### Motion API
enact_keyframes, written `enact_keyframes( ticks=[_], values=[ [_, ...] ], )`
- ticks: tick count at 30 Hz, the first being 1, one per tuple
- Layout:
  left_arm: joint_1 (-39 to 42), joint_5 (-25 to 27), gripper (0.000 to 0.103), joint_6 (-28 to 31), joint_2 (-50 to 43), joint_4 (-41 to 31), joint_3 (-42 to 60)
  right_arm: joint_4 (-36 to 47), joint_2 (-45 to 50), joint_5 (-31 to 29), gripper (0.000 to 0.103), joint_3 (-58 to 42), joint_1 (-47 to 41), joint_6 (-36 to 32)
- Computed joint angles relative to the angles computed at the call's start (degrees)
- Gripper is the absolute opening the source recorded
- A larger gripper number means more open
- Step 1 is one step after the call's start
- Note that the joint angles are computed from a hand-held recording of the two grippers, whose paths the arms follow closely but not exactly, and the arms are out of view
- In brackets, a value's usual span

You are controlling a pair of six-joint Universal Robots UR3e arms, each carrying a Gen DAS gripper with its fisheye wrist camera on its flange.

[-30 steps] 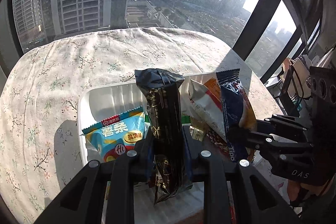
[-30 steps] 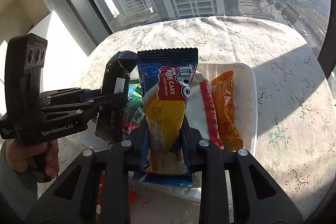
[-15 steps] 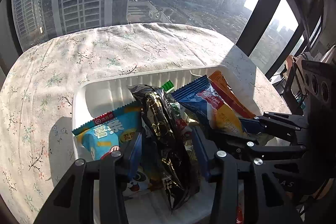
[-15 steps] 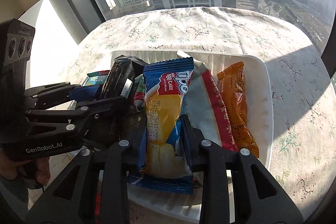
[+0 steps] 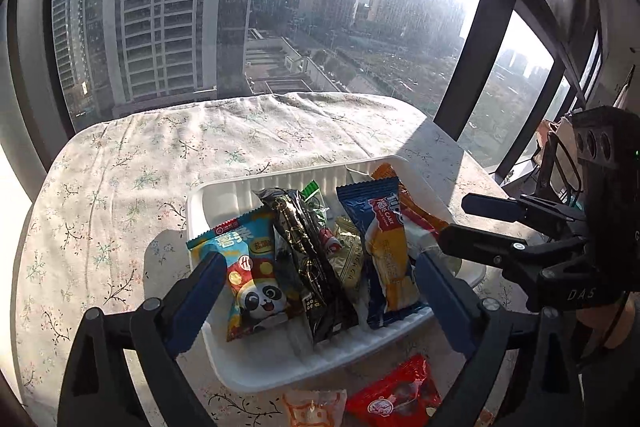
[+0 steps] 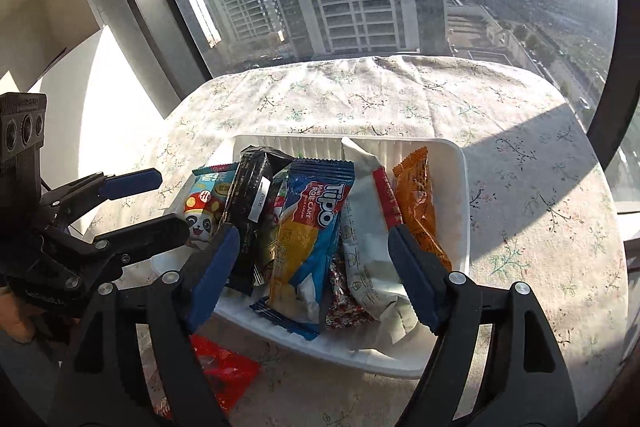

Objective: Organize snacks
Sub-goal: 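Open both grippers over the tray and pull them back, then move back to the pile and grasp the clear orange-print packet with the left gripper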

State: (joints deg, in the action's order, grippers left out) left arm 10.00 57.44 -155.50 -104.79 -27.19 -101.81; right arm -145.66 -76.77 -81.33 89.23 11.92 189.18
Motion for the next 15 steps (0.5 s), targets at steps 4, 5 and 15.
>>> enact_keyframes(
  ticks=[4,5,15],
  values=[
    [4.54,-2.89,0.103,4.05,11.41,1.87,-12.76,-8.68,-13.28,3.20,0.092,13.57,-1.57,1.91],
    [6.02,-3.82,0.103,5.30,14.30,1.89,-16.21,-10.49,-17.01,4.00,0.095,17.39,-2.03,2.54],
    [20.67,-11.12,0.103,18.39,42.76,-12.35,-40.75,-11.39,-52.90,4.18,0.101,47.66,-3.27,9.15]
  ],
)
